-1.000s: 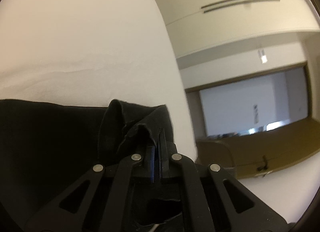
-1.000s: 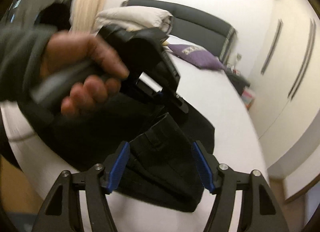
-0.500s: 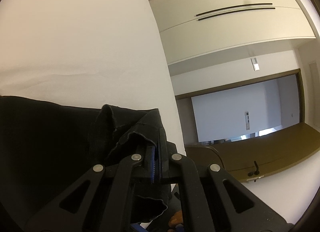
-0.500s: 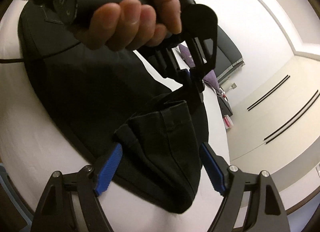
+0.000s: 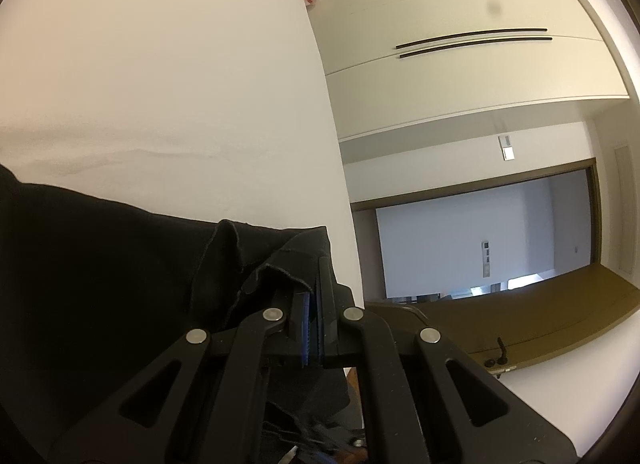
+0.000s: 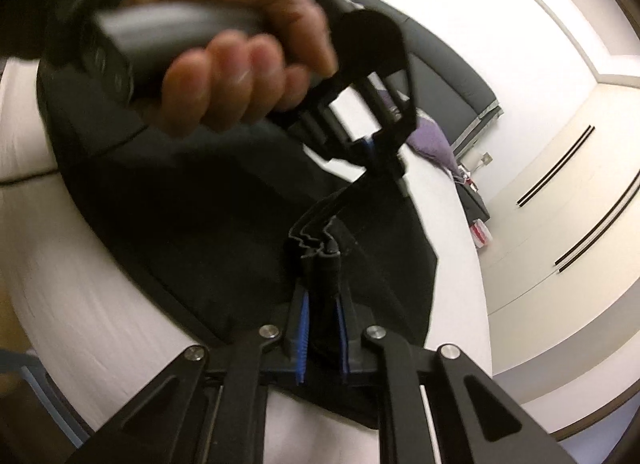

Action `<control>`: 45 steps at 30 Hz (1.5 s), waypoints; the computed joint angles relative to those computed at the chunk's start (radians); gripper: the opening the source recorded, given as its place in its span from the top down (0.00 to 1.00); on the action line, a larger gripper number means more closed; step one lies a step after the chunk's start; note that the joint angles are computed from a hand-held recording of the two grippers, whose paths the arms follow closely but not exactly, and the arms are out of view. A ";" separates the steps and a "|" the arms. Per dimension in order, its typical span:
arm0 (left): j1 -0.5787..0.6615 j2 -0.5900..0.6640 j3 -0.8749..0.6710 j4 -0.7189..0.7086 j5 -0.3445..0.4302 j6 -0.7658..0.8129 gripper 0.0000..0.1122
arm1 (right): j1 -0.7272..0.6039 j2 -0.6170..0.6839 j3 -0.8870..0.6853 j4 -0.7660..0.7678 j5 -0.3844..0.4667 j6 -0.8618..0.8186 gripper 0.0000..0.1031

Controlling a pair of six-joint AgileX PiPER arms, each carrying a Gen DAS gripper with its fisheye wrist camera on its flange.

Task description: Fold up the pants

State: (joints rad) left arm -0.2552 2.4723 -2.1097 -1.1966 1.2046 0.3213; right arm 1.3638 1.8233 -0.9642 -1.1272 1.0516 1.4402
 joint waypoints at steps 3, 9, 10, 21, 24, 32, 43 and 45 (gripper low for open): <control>0.000 -0.012 0.025 -0.002 -0.011 0.010 1.00 | 0.015 -0.022 0.001 0.002 0.020 0.005 0.88; -0.011 -0.025 0.021 0.035 -0.039 -0.001 1.00 | 0.034 -0.072 0.037 0.000 0.036 0.047 0.88; -0.012 -0.028 0.025 0.048 -0.043 -0.004 1.00 | 0.035 -0.078 0.037 0.006 0.040 0.046 0.88; 0.010 -0.077 0.137 0.084 -0.086 0.016 1.00 | 0.018 -0.157 0.066 0.027 0.018 0.011 0.88; 0.005 -0.066 0.104 0.115 -0.081 -0.043 0.95 | -0.063 -0.213 0.120 0.014 -0.066 0.056 0.88; 0.023 -0.266 0.294 0.172 -0.245 0.029 0.31 | -0.152 -0.321 0.185 -0.001 -0.131 0.083 0.88; 0.019 -0.180 0.406 -0.052 -0.050 0.031 0.31 | -0.083 -0.301 0.155 -0.030 -0.053 0.042 0.88; 0.006 -0.156 0.361 -0.034 -0.051 0.020 0.30 | -0.064 -0.286 0.145 -0.030 -0.038 0.036 0.88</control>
